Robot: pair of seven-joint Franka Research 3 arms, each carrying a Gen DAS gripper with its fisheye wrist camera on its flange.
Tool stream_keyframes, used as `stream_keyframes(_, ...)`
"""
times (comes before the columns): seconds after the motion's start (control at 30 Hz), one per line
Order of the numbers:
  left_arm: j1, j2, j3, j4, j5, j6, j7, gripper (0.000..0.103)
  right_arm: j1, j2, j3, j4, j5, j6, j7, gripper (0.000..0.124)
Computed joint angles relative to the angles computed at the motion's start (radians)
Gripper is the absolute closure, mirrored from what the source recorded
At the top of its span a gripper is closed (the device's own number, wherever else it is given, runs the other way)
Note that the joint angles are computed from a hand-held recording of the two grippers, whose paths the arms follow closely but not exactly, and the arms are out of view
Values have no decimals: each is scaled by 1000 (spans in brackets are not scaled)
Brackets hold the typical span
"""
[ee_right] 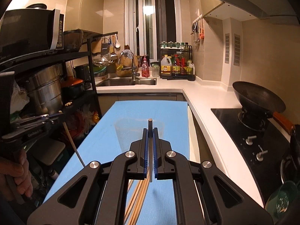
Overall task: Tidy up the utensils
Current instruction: 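Lift both held chopsticks up over the clear plastic container, then open the right tool over the container while the left tool releases its chopstick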
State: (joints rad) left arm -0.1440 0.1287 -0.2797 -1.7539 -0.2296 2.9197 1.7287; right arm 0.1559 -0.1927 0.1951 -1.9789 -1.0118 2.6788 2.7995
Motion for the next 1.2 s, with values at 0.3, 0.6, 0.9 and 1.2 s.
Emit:
stream_keyframes(0.3,-61,216,16,458,196,-167,-108,96,42,136,-50,309,119,-42,-248,119)
stream_keyframes(0.6,-172,543,44,987,310,-309,-154,96,111,285,-160,464,146,-27,-279,119)
stream_keyframes(0.9,-198,673,66,1102,309,-405,-142,96,150,361,-226,442,248,-24,-330,119)
stream_keyframes(1.2,-168,578,53,912,297,-315,-150,75,176,335,-260,392,165,-41,-210,88)
